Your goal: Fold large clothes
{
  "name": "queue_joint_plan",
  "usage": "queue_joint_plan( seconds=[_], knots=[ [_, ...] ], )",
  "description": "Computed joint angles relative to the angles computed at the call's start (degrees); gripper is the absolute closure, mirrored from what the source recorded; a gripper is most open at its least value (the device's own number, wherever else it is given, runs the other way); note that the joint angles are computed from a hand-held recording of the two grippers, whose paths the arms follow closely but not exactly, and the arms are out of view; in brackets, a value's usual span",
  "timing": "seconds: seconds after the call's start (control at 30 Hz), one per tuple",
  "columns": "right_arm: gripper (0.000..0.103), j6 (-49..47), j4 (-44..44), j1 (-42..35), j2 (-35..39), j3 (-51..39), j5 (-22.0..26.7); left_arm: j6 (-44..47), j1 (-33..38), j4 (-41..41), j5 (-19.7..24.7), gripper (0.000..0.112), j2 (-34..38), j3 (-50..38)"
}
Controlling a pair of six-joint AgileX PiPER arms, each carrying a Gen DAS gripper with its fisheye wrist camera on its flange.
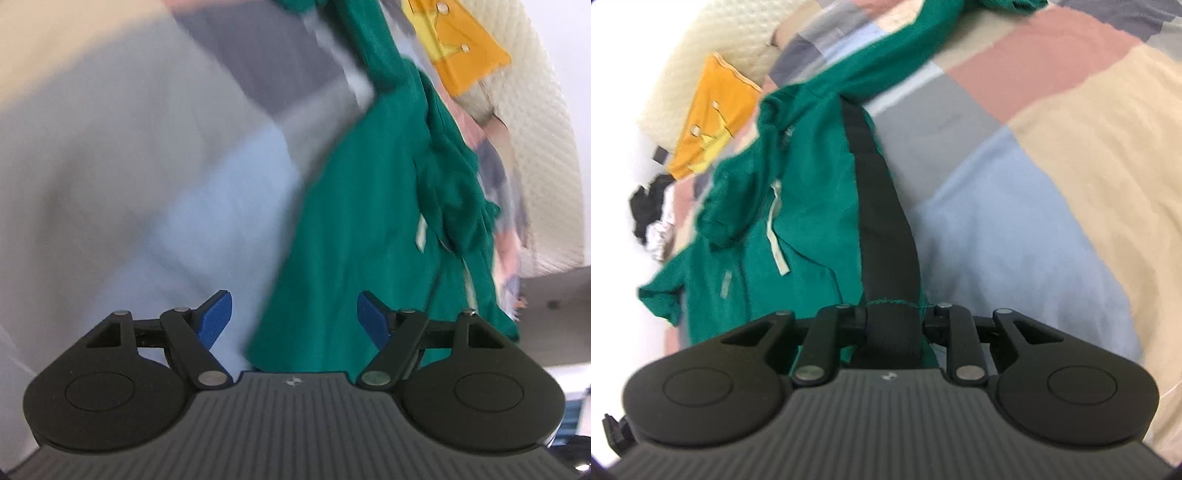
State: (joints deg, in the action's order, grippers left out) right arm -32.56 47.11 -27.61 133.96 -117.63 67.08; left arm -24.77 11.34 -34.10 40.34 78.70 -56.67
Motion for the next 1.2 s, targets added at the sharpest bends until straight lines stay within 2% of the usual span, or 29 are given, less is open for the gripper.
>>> queue_joint_plan(
  seconds=[0.07,0.2,0.27,0.3,0.33,0.37,0.4,0.43,0.57,0.77,0.9,1.03,1.13,1.2],
  knots=[
    [0.079,0.26,-1.05,1.04,-0.29,1.81,-1.67,-0.09,-3.54,-0.04,-3.78,0.033,1.61,1.16],
    [0.079,-3.6,-1.29,1.34,-3.08,7.55,-4.43,-7.75,-9.94,7.81,-10.42,0.035,4.19,1.65],
    [0.079,-4.6,0.06,0.74,-3.23,8.38,-3.98,-13.48,-12.33,13.39,-11.67,0.037,4.89,1.12],
    [0.079,-5.22,0.88,0.53,-3.57,9.24,-4.1,-17.01,-13.8,17.38,-11.53,0.047,5.41,0.17],
    [0.079,-5.42,1.62,0.42,-3.45,9.11,-3.97,-20.29,-15.17,21.51,-10.68,0.064,5.7,-0.79],
    [0.079,-5.82,2.37,0.22,-3.6,9.28,-3.68,-23.7,-16.61,25.73,-9.68,0.073,5.94,-1.86],
    [0.079,-6.7,3.43,-0.24,-3.99,9.92,-3.37,-25.17,-17.36,27.66,-9.41,0.091,5.69,-2.28],
    [0.079,-7.67,4.62,-0.7,-4.61,10.68,-3.24,-24.9,-17.39,27.58,-9.55,0.1,5.32,-2.46],
    [0.079,-10.03,8.17,-2.73,-7.28,12.57,-1.82,-24.56,-15.85,26.34,-8.53,0.104,-1.23,-1.19],
    [0.08,-13.89,7.73,-3.39,-13.26,16.76,-0.23,-15.06,-8.45,16.59,-3.42,0.105,-9.43,-0.4],
    [0.08,-13.23,2.97,-1.79,-14.82,18.34,-2.54,-9.64,-6.72,13.53,-0.62,0.104,-7.54,-0.54],
    [0.079,-9.7,-2.01,0.64,-12.92,18.61,-5.92,-7.07,-6.89,14.17,-0.99,0.099,-5.63,0.95],
    [0.078,-9.32,-1.39,0.79,-12.34,18.33,-6.53,-6.57,-6.96,15.05,-1.08,0.095,-5.59,1.81],
    [0.078,-9.09,-1.46,0.89,-12.16,18.01,-6.59,-7.08,-7.18,16.88,0.43,0.092,-5.87,1.45]
  ],
)
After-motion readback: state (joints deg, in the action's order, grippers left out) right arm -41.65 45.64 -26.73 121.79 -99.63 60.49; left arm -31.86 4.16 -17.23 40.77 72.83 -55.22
